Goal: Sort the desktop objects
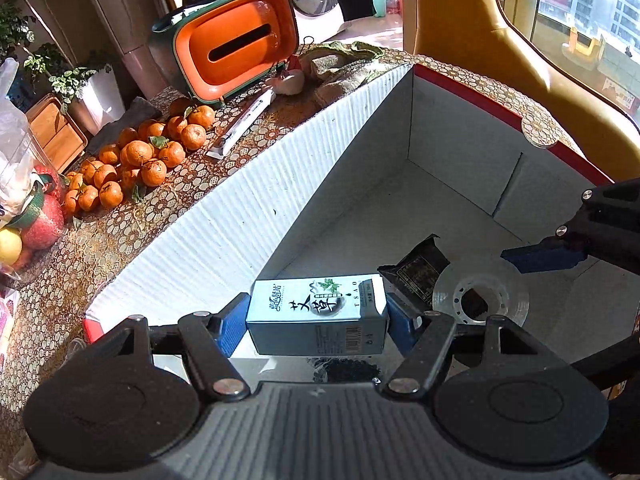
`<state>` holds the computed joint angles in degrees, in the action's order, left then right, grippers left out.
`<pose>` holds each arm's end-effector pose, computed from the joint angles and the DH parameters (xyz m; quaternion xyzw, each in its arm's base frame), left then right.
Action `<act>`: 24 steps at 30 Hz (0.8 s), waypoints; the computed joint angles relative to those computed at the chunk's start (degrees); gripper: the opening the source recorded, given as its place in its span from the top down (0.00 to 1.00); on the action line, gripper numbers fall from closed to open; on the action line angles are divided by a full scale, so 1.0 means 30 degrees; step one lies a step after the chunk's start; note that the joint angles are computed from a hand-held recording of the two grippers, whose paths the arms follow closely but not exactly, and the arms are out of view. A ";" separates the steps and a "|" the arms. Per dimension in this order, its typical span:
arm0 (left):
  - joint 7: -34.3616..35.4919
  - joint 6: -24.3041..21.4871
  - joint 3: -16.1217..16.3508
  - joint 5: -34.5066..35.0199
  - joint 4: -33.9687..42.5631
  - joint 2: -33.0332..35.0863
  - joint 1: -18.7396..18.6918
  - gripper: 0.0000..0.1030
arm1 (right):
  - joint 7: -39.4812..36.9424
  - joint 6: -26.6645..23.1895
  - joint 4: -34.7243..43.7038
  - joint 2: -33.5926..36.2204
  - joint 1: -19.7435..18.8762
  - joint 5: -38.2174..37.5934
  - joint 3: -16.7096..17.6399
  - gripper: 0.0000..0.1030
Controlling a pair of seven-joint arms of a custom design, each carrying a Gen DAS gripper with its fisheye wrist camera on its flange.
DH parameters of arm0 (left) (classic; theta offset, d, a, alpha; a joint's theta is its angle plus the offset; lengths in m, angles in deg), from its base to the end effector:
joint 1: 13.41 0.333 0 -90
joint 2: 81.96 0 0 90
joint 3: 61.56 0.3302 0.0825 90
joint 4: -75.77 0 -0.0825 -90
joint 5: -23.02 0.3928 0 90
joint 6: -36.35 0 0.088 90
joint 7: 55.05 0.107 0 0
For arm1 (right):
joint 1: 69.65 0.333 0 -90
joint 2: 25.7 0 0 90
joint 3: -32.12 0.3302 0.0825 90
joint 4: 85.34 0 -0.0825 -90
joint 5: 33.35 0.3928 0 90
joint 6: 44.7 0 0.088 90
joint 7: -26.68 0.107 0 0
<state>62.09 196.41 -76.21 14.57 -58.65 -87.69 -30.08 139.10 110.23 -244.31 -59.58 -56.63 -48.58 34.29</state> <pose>0.4622 -0.2757 0.4411 -0.3162 0.9093 -0.2177 0.1607 0.3665 0.1088 0.4445 -0.7087 0.6513 -0.1982 0.1852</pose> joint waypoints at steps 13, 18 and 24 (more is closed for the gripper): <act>-0.2139 -0.2119 -0.0023 0.2259 0.1682 0.1653 0.0103 0.31 | -0.1769 -0.0502 0.0325 0.0686 0.0431 0.1166 -0.0715 0.44; -0.2676 -0.3061 0.0045 0.2578 0.2175 0.2048 0.0053 0.31 | -0.2020 -0.0374 0.0309 0.0865 0.0406 0.1461 -0.0775 0.44; -0.2742 -0.3374 0.0083 0.2604 0.2326 0.2191 0.0000 0.31 | -0.2000 -0.0376 0.0264 0.0929 0.0271 0.1492 -0.0610 0.44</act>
